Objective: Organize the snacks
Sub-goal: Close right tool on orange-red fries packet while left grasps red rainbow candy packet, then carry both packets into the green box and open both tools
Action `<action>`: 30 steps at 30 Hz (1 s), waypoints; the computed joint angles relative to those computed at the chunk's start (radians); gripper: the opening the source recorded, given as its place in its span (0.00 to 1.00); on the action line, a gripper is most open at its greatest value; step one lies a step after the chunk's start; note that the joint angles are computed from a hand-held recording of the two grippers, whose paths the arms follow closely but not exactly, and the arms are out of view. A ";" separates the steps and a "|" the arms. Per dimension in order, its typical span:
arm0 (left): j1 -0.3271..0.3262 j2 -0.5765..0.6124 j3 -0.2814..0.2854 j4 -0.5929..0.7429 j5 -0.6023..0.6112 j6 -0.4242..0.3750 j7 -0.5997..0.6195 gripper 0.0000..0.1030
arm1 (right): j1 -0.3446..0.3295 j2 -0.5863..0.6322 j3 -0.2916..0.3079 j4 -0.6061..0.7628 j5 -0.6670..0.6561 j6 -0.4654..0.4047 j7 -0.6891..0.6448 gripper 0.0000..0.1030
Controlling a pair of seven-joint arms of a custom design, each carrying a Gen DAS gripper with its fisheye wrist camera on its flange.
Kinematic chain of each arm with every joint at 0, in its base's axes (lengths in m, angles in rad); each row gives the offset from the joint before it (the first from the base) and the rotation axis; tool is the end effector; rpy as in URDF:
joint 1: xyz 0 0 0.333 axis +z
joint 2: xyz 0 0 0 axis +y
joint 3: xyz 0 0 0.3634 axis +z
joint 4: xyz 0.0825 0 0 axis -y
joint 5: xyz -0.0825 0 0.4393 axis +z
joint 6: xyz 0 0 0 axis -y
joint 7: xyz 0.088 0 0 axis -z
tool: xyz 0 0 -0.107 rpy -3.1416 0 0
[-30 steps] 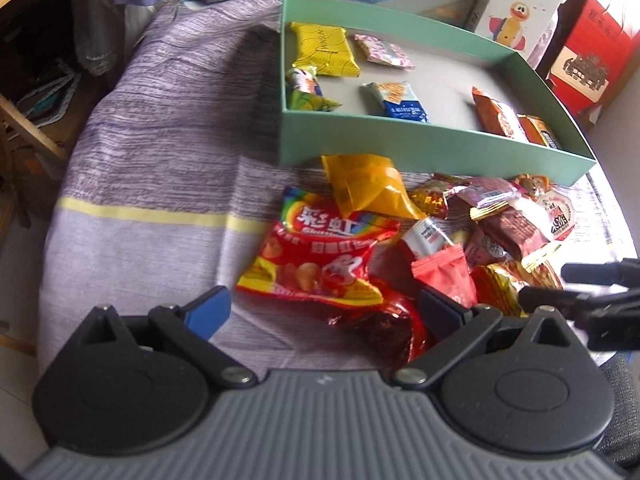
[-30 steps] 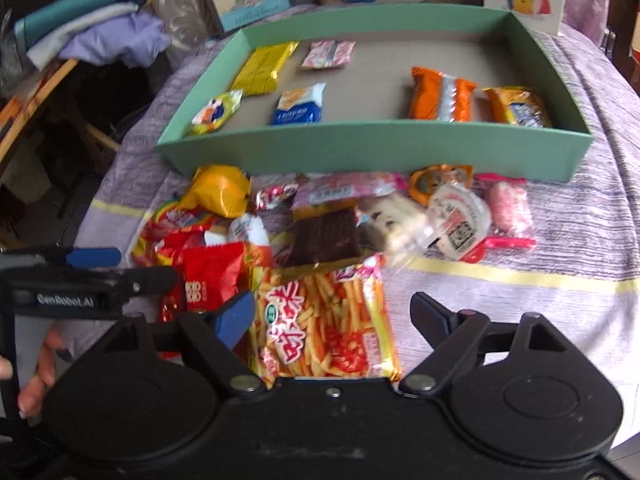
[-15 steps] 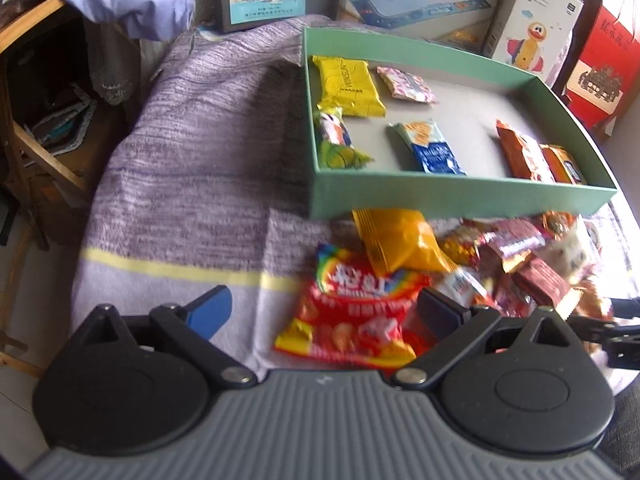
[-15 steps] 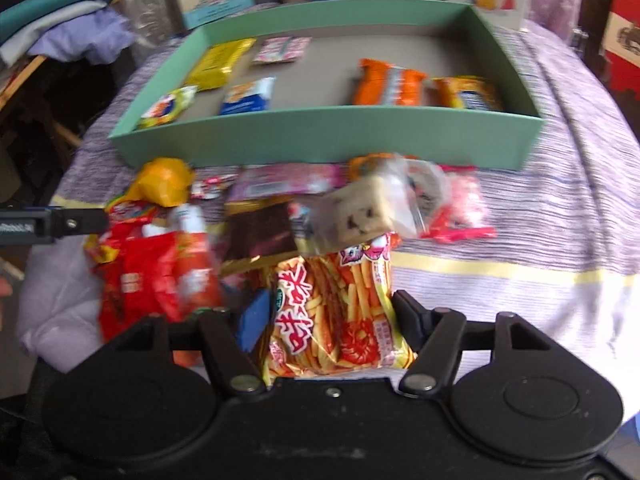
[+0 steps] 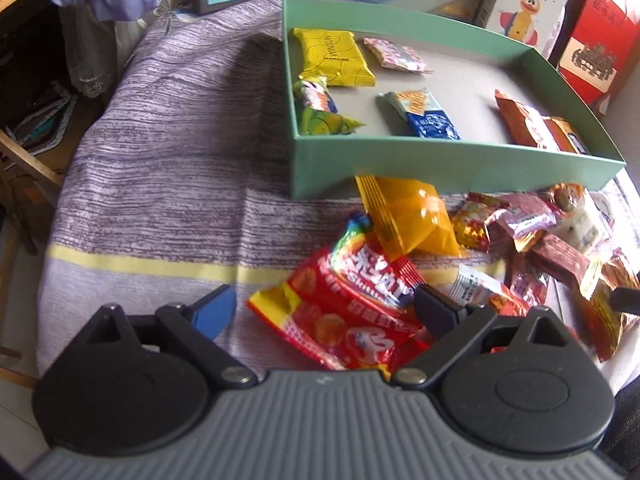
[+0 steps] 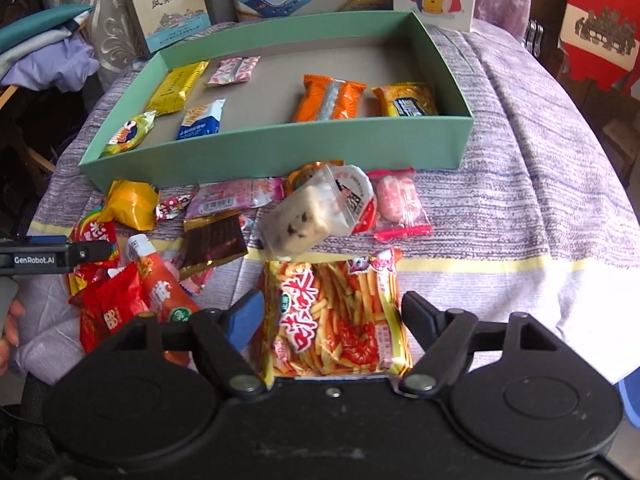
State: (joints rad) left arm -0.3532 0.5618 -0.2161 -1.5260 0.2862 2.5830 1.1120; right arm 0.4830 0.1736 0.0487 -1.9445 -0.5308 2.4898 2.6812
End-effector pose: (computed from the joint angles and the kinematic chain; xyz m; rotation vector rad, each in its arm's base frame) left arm 0.7006 -0.4130 0.4069 -1.7318 2.2339 -0.6691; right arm 0.5878 0.3470 0.4504 -1.7047 2.1178 -0.5197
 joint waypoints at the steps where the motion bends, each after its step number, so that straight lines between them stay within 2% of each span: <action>1: 0.002 0.001 -0.003 -0.003 -0.002 0.007 0.003 0.94 | 0.001 0.003 0.002 0.005 -0.002 -0.003 -0.009 0.77; 3: -0.007 0.006 0.002 0.000 0.011 0.013 0.007 0.96 | 0.005 0.019 0.003 0.021 0.001 -0.010 -0.028 0.81; 6: -0.023 0.014 0.007 0.010 0.037 0.013 0.025 0.95 | 0.017 0.048 -0.001 0.048 -0.007 -0.031 -0.050 0.83; 7: -0.023 0.015 0.003 0.009 0.039 0.017 0.034 0.92 | 0.025 0.055 -0.005 0.054 -0.019 -0.038 -0.045 0.83; 9: -0.024 0.009 -0.001 -0.001 0.044 0.037 0.051 0.82 | 0.033 0.061 -0.011 0.055 -0.029 -0.033 -0.044 0.81; 14: -0.033 0.008 -0.007 0.001 0.050 0.048 0.084 0.43 | 0.054 0.087 -0.024 0.074 -0.070 -0.058 -0.059 0.81; 16: -0.035 0.003 -0.005 -0.003 0.042 0.048 0.073 0.32 | 0.053 0.079 -0.028 0.062 -0.072 -0.043 -0.049 0.81; 18: -0.032 -0.010 -0.005 -0.016 0.026 0.044 0.053 0.29 | 0.056 0.062 -0.033 0.047 -0.089 -0.040 -0.022 0.69; 21: -0.021 -0.035 -0.004 -0.047 0.010 0.053 0.022 0.27 | 0.041 0.029 -0.032 0.013 -0.092 -0.011 0.017 0.57; 30: 0.015 -0.119 -0.015 -0.142 -0.021 0.117 -0.017 0.27 | 0.011 -0.026 -0.014 -0.032 -0.132 0.033 0.103 0.54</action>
